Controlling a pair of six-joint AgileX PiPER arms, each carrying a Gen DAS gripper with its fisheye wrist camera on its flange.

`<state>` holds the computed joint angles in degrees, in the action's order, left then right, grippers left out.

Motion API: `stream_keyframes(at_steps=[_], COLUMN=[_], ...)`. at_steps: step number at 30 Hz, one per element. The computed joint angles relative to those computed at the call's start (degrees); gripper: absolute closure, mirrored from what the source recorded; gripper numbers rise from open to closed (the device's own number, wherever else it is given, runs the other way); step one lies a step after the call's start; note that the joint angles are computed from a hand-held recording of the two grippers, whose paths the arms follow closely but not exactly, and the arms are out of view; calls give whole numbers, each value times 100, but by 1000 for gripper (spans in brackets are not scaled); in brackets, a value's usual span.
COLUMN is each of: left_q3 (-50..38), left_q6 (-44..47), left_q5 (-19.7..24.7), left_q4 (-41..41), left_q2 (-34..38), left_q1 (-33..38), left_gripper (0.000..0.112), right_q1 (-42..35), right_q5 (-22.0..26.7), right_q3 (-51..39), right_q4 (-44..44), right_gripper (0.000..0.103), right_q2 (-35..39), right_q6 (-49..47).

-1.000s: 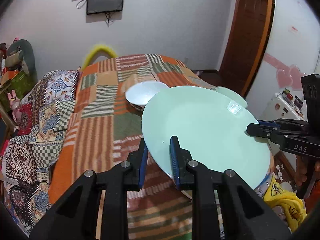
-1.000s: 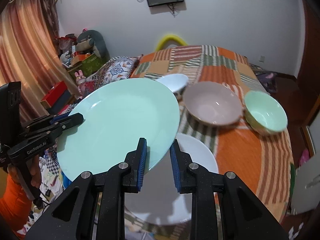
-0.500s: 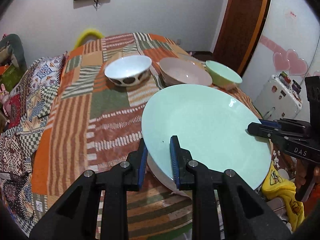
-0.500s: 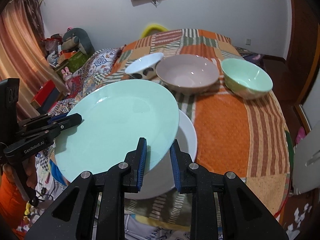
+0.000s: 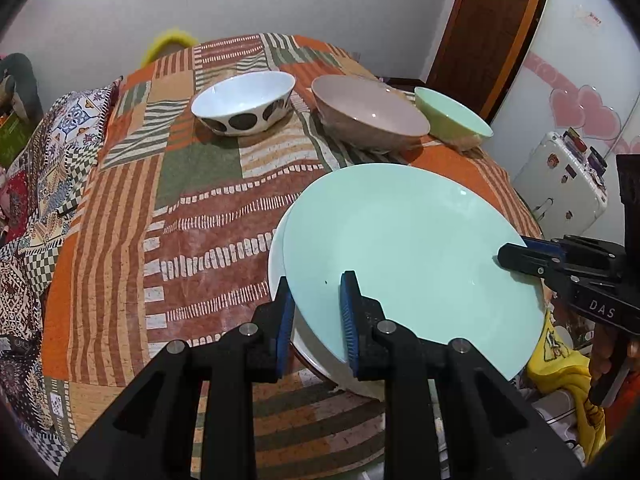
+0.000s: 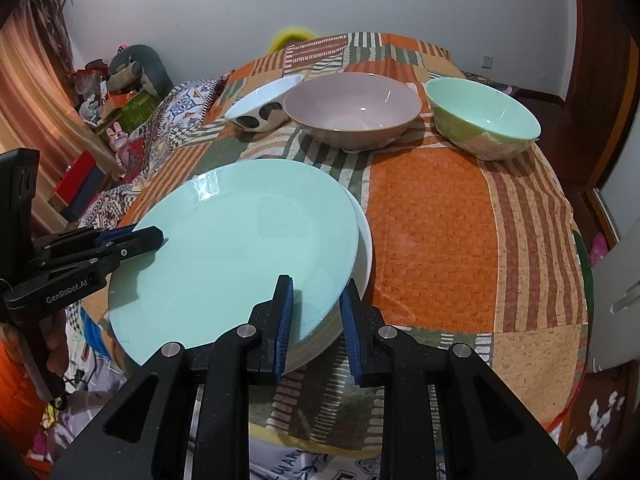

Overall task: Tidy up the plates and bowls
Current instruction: 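Carry the mint-green plate with both grippers and lower it onto the white plate, then open both grippers and lift them off the mint-green plate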

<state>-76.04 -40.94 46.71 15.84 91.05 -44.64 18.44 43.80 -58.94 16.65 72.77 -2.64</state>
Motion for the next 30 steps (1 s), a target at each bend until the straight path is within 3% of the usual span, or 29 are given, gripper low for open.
stream_keyframes(at_steps=[19,27,30], left_q3=[137,-18,-62], left_q6=[256,173,-133], left_q5=[-224,12,201], left_q4=[-398,-99,357], left_q2=[153,279,286], left_q1=[214,43,-119], left_gripper=[88,84,84], right_q1=[176,391,360], right_q5=[42,58,107], right_q3=[-112,-166,-210], right_q4=[-366,-898,-832], right_gripper=[78,72,70], right_q2=[190,227,279], right_q6=[305,642,598])
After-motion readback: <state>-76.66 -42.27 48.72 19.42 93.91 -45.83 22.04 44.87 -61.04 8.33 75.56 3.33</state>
